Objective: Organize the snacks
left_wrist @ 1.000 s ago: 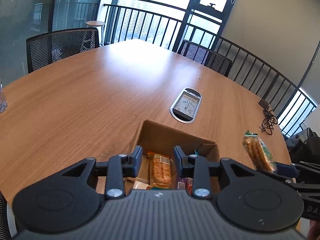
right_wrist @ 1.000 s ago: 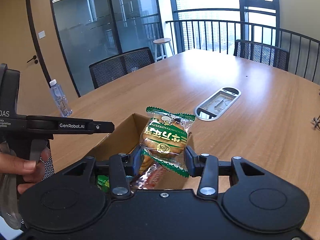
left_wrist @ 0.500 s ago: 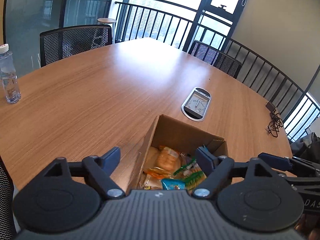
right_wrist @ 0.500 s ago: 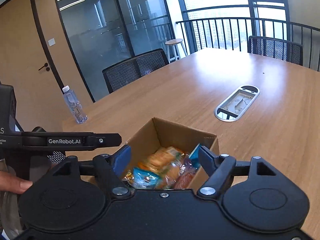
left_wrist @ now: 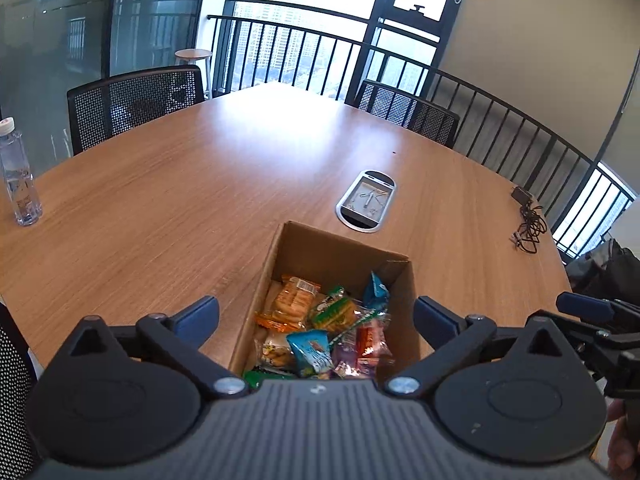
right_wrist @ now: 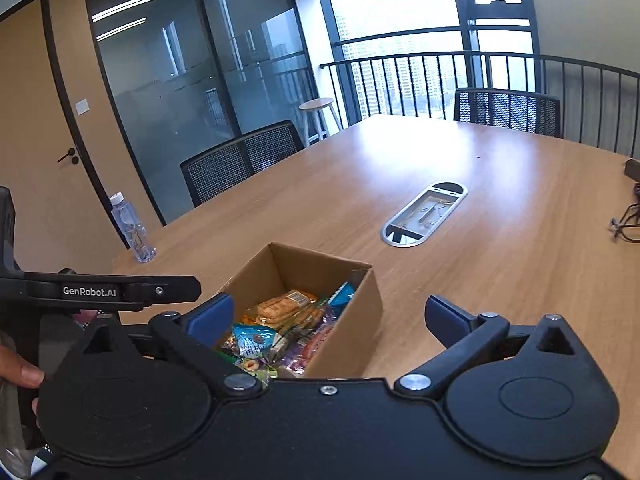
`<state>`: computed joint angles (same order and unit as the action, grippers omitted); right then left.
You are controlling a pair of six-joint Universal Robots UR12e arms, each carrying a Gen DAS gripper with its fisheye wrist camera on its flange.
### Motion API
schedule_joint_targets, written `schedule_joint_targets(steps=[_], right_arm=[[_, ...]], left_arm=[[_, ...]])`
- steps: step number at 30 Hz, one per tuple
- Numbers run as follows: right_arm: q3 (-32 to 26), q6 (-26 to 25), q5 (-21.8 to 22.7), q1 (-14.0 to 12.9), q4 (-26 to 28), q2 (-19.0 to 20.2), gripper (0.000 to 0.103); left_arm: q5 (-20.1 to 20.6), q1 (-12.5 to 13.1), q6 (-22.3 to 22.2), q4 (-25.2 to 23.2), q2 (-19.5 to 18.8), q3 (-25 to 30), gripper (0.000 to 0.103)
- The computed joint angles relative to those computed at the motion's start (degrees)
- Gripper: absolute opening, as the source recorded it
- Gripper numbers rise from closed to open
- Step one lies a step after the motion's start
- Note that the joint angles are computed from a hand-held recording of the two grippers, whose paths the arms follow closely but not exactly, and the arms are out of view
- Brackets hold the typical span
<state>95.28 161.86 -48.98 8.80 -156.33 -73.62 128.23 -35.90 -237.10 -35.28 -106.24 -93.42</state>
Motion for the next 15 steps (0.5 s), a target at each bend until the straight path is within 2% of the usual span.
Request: schedule_joint_targets(steps=[10,15], right_arm=[[3.9,-0.7,-2.4,-2.5,-1.9,-3.8,0.103],[5.9,0.1,-4.1,-3.8,-3.0,-6.4,0.103]], left_arm=[[2.7,-2.7,0.6,-2.3,-0.5,2.5,0.103],[2.8,-4.1,1.8,-1.2,-0.5,3.1,0.103]])
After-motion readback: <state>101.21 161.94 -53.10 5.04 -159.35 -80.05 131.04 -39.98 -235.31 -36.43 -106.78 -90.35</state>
